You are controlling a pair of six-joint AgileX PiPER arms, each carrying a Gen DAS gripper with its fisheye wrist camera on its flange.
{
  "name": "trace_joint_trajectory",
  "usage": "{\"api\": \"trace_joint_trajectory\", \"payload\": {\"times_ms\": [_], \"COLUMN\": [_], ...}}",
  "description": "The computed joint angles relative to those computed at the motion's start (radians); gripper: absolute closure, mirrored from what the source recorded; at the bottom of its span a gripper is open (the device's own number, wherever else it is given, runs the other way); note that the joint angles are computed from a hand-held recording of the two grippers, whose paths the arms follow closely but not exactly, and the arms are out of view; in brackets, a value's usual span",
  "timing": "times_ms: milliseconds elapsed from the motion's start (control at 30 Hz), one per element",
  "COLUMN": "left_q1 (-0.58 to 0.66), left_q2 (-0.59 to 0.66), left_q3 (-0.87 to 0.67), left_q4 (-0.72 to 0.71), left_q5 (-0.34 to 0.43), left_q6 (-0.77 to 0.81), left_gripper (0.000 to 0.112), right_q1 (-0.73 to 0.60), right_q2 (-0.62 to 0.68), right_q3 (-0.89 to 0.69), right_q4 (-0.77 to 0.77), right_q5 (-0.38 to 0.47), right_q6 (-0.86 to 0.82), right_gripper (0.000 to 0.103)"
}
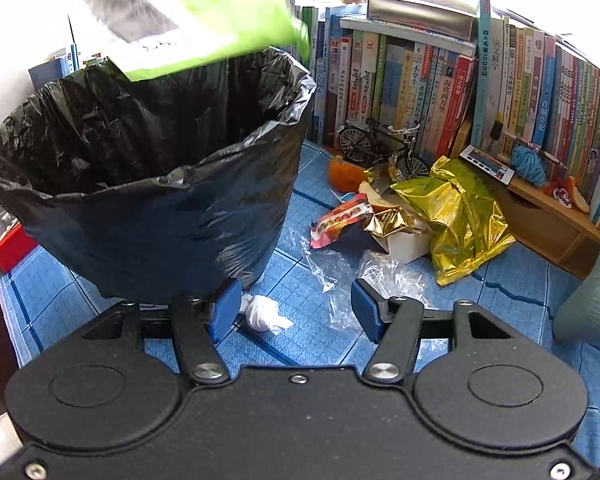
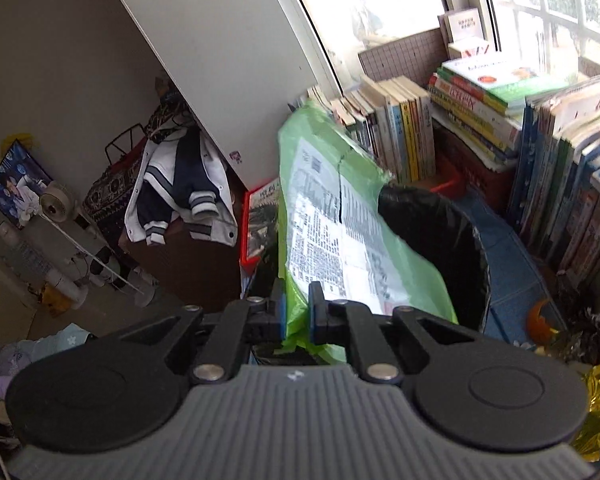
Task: Collect trash
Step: 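Carry the snack bag with the right gripper over the black bin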
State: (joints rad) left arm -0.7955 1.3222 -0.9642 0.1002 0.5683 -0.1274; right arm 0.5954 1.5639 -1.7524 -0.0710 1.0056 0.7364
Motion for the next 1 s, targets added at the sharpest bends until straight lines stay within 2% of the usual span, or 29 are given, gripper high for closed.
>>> {"api": "trace_joint_trajectory", "payload": {"times_ms": [133, 267, 367, 433, 633, 1000], "left_q1": [0.006, 0.015, 0.018, 0.014, 0.003, -0.028], "left_q2": [0.016, 0.029, 0.032, 0.031, -0.021, -0.130], "left_q3": [-0.001, -0.005, -0.006, -0.003, 0.036, 0.112], "left_q4": [0.002, -0.011, -0.015, 0.008, 0.144, 0.409], "left_q5": [0.000, 0.006, 0.008, 0.005, -0.034, -0.015], "left_q6": [-0.007, 0.000, 0.001, -0.023, -0.204, -0.546], "left_gripper": [0.053, 0.052, 0.051, 0.051, 0.048, 0.047], "right_q1": [-0.023, -0.034, -0.039, -0.048, -0.079, -0.086], "right_q2": [0.018, 0.034, 0.064, 0.103, 0.189, 0.145], "right_q3": [0.055, 0.078, 0.066, 0.033, -0.038, -0.060], "right_q4": [0.050, 0.071, 0.074, 0.083, 0.130, 0.202], "right_q5": [-0.049, -0.059, -0.028, 0.024, 0.138, 0.136], "right_q6": [-0.038, -0.050, -0.051, -0.048, -0.035, -0.105], "right_gripper": [0.083, 0.078, 0.082, 0.085, 0.087, 0.087]}}
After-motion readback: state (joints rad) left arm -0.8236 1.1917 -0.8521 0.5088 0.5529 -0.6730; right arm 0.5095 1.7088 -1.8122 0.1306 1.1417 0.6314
